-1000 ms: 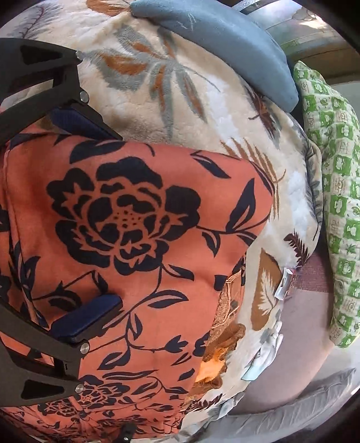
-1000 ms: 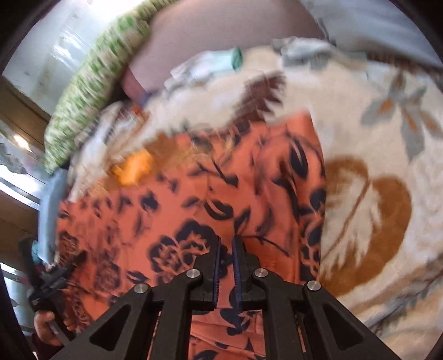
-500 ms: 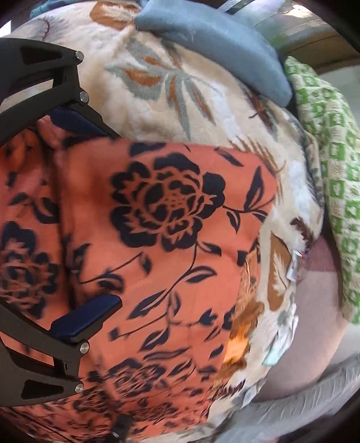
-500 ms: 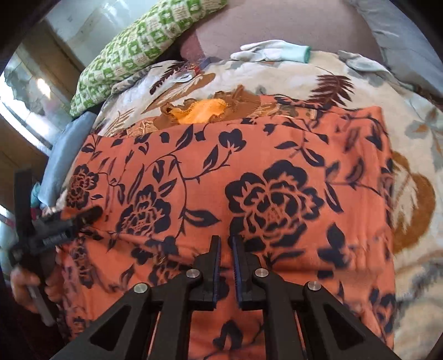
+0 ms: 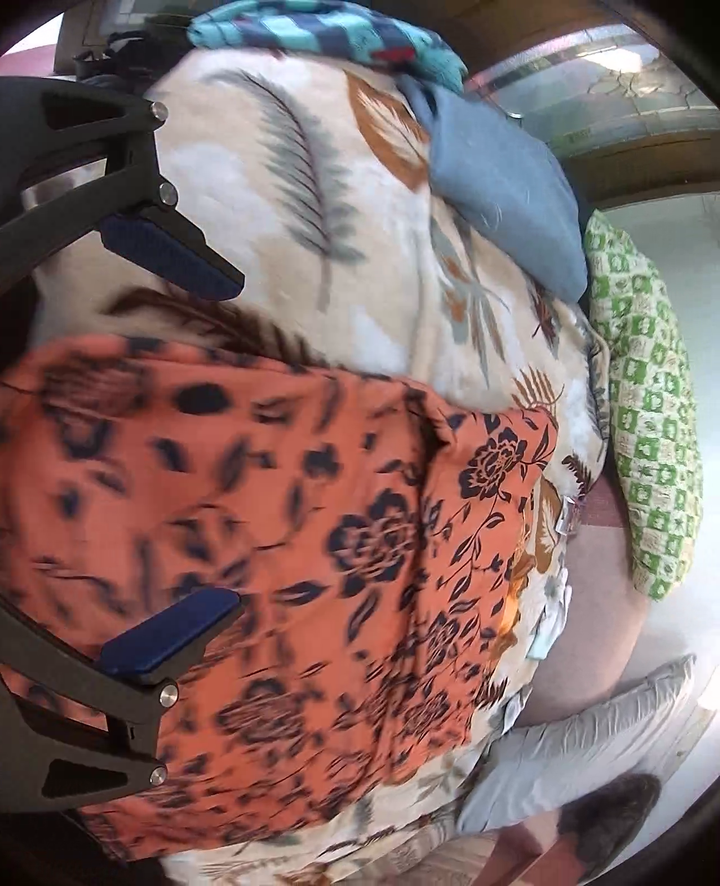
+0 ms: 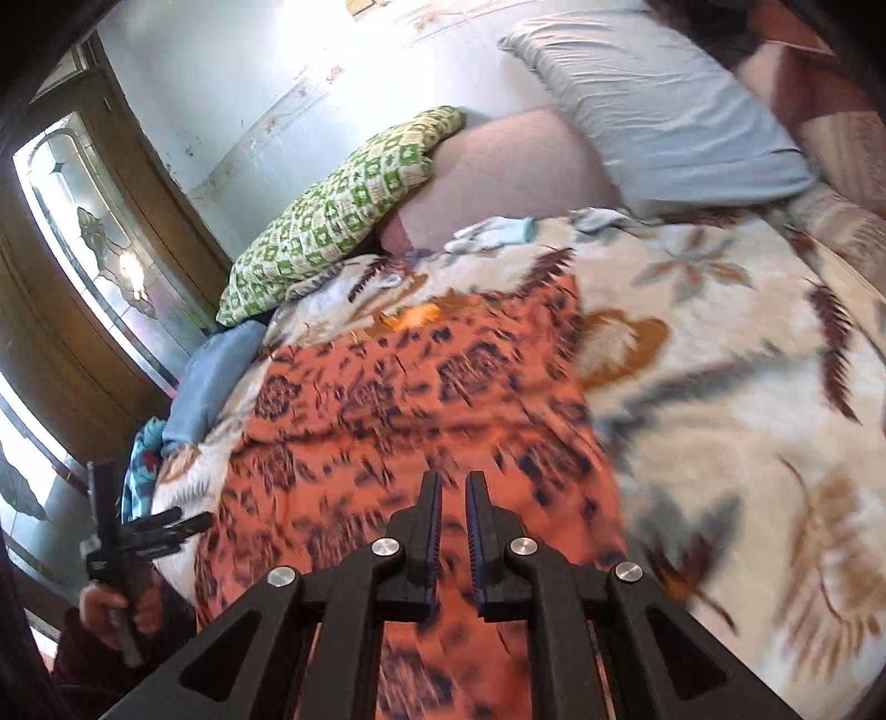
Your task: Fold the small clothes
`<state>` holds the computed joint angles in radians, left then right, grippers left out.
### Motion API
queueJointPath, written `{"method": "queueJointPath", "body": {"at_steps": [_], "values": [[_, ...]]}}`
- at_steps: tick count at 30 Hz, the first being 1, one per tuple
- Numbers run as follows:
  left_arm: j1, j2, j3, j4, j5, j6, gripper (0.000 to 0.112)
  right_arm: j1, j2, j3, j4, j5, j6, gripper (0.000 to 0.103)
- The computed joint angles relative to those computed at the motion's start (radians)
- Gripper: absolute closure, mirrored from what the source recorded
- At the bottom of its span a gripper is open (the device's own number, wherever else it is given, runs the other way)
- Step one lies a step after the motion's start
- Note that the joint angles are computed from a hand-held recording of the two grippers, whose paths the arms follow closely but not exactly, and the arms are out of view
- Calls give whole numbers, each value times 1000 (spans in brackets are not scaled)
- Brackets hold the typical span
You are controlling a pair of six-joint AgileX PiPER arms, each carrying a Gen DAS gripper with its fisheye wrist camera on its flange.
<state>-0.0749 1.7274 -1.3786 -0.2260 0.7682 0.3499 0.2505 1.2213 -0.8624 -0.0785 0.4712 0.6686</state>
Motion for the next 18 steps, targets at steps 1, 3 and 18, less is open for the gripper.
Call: {"method": "queueJointPath", "body": {"at_steps": [1, 3, 18], "values": [[11, -40, 36, -5, 3, 11, 9, 26, -38, 23, -46, 28, 52, 92], [41, -94, 82, -24, 30, 24, 9, 52, -130, 85, -34, 75, 69, 92], [167, -131, 176, 41, 178, -75, 9, 197, -361, 412, 80, 0, 270, 91]]}}
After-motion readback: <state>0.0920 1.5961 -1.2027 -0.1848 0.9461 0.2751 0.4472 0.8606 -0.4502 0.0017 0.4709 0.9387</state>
